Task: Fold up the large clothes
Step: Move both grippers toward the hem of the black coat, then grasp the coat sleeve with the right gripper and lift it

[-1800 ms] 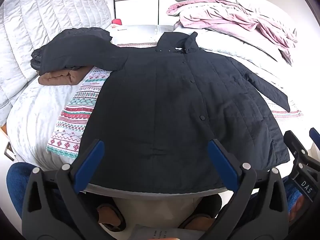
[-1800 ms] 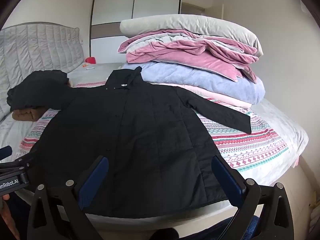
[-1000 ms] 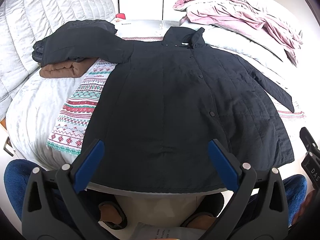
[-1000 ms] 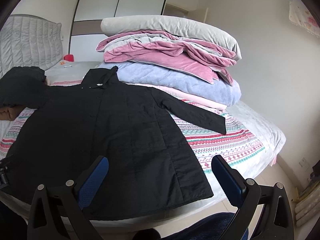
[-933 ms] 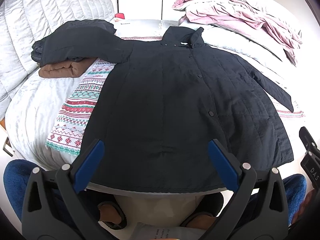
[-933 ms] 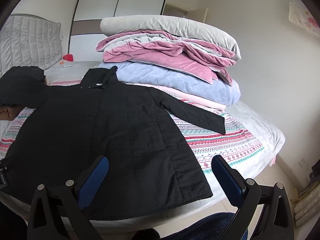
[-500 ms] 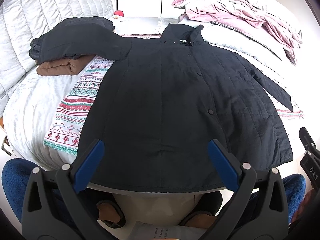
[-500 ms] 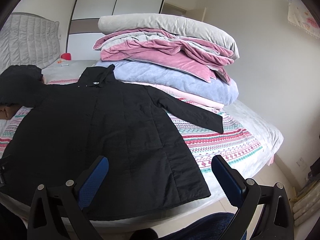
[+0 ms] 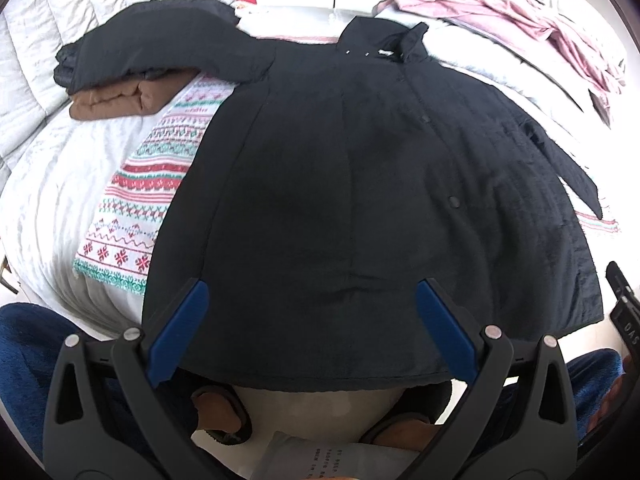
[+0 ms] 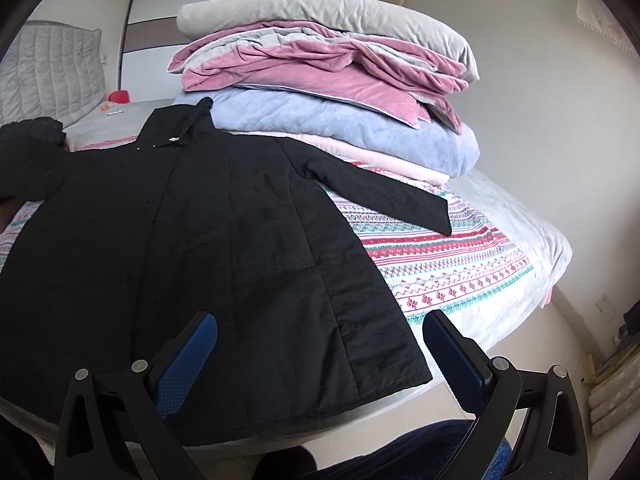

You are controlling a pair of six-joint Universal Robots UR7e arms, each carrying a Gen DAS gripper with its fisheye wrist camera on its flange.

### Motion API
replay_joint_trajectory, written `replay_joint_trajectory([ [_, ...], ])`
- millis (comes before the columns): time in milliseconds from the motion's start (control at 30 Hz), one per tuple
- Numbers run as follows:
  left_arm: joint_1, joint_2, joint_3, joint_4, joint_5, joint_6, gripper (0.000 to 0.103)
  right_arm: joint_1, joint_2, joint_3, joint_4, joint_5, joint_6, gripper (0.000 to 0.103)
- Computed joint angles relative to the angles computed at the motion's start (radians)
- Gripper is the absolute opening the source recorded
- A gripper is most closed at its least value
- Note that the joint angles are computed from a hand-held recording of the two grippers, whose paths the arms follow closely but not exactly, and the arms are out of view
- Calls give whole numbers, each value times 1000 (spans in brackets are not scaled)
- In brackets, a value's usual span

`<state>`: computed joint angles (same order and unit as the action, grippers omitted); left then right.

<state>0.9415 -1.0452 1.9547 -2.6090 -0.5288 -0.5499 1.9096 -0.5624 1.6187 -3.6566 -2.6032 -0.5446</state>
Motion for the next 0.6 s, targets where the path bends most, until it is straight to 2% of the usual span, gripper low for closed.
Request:
replay_joint_trajectory([
  [200, 21, 12, -31, -17, -31, 25, 103, -18, 7, -23, 44, 20, 5, 103],
  [333, 43, 21, -89, -23, -67, 73, 103, -34, -15, -58, 104, 81, 5, 103],
  [467, 56, 41, -182, -22, -62, 141, 103, -66, -86, -97, 116, 226, 60, 103],
  [533, 68, 48, -223, -36, -90, 168, 103, -101, -110, -131, 105, 326, 91, 103],
  [600, 92, 62, -263, -102, -173, 222, 103, -149, -131, -197, 214, 391, 185, 103],
])
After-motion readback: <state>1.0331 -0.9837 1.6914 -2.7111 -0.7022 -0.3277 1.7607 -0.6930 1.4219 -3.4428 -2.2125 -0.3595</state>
